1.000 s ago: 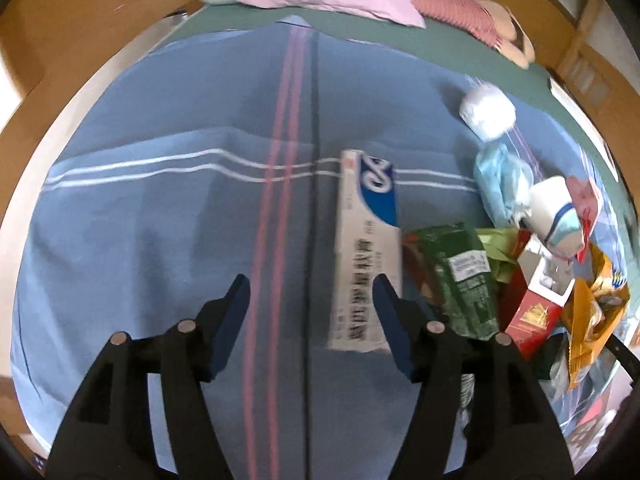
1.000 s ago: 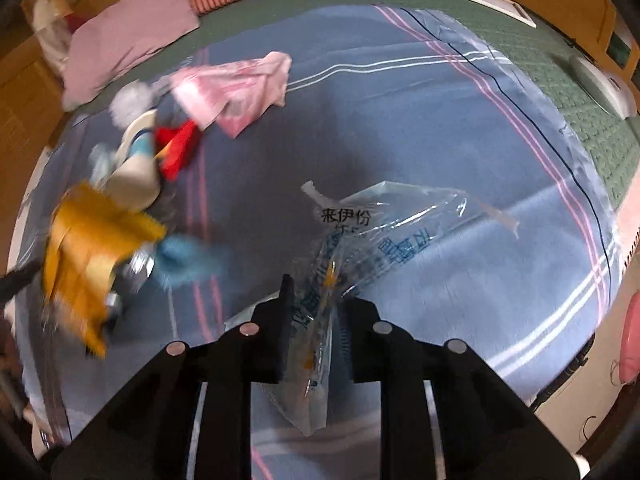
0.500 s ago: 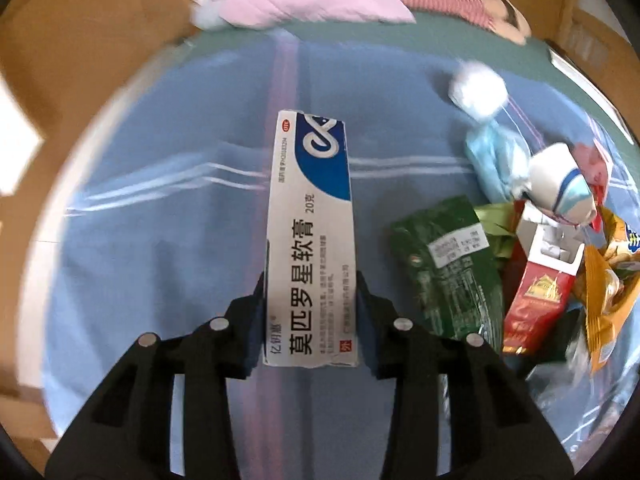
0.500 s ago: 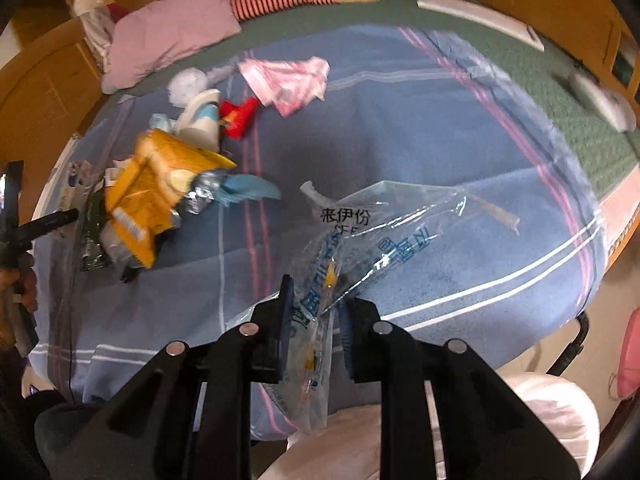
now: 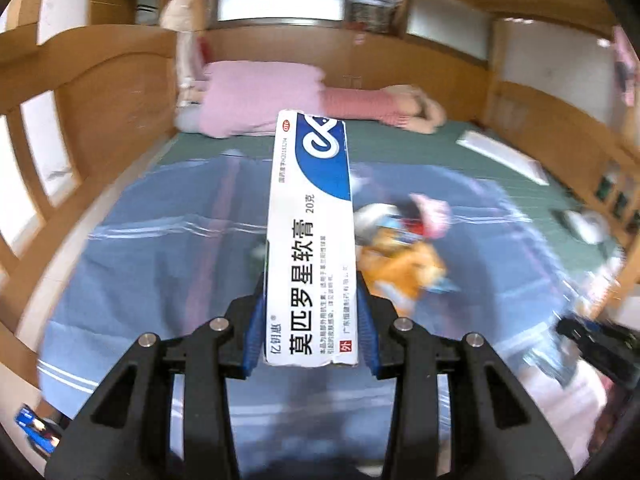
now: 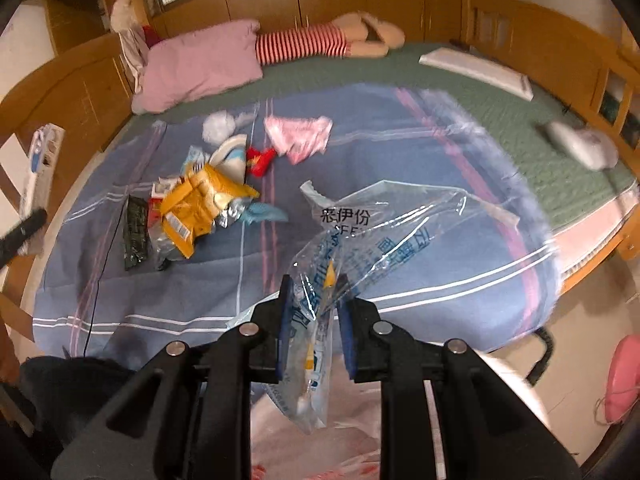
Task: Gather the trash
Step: 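Carry both items to the wastebasket and open both tools to drop them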
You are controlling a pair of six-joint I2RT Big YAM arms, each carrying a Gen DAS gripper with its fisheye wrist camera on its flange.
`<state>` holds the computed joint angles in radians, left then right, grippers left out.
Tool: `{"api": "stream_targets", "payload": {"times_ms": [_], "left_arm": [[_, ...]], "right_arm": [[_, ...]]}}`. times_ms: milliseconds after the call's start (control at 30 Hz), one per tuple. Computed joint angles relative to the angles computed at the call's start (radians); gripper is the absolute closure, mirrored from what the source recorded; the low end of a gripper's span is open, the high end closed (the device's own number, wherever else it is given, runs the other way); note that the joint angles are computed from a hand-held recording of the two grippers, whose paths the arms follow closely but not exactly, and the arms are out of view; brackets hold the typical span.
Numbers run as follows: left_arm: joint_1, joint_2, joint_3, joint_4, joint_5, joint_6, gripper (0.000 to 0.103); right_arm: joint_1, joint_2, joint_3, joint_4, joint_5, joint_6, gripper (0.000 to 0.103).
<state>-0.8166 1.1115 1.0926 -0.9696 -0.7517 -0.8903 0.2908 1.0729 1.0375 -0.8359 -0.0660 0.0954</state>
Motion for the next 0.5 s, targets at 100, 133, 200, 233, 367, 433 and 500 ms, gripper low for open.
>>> {"api": "stream_targets", "payload": {"times_ms": [100,133,200,233,367,433,500], "left_arm": [[-0.08,0.021,0.015,0.026,0.021,0.013,0.063],[-0.099,0.028,0.021,0.036,0.036,0.034,0.063],[-0.137,0.052,0.035,0.046,0.031,0.082,0.063],[-0.156,0.066,0.042,0.046,0.021,0.109,0.063],[-0.212,0.122,0.085,0.056,0.042,0.161,0.063],[-0.231,0.141,0.1,0.083,0.06,0.185,0.063],[-0.242,0.157,0.113,0.087,0.068,0.206,0.063]], "right_arm": [[-0.062,-0.085,-0.011,-0.02,-0.035,-0.049,0.081],[-0.088,-0.116,-0.014,-0.035,-0.049,-0.082,0.081],[-0.114,-0.147,-0.02,-0.062,-0.066,-0.135,0.081],[-0.136,-0.163,-0.023,-0.088,-0.093,-0.174,0.081],[-0.228,-0.207,-0.056,-0.175,-0.154,-0.273,0.081],[-0.285,-0.226,-0.076,-0.211,-0.181,-0.313,0.081],[-0.33,-0.229,-0.092,-0.248,-0.222,-0.339,0.081]]}}
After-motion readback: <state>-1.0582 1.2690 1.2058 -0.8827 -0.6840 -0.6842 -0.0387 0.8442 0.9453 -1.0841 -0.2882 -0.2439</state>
